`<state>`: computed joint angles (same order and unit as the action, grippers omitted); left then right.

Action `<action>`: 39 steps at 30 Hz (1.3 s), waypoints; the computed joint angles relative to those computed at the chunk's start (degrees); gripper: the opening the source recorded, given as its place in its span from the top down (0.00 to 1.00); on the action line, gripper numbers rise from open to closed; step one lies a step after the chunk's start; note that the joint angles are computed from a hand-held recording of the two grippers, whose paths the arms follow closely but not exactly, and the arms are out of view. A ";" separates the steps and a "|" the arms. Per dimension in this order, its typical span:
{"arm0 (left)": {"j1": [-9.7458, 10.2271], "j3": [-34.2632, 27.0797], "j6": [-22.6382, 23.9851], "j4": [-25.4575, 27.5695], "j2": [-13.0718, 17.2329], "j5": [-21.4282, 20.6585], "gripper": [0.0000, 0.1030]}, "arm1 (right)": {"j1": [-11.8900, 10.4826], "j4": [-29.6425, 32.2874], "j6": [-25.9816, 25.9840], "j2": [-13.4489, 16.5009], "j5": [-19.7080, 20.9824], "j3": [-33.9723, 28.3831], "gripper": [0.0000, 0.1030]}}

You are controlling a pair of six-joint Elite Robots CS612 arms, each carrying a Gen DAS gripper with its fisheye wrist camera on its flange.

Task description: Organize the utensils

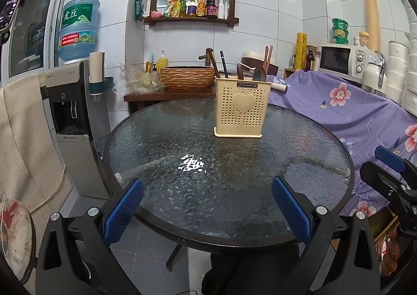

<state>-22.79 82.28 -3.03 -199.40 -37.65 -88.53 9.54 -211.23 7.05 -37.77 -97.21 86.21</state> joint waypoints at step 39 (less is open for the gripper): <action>-0.01 -0.25 0.19 0.85 0.19 0.27 0.06 | 0.17 0.52 0.11 0.25 0.18 -0.34 0.06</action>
<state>-22.80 82.03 -2.84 -198.55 -37.46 -88.26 9.71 -210.70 7.15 -37.51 -97.03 85.88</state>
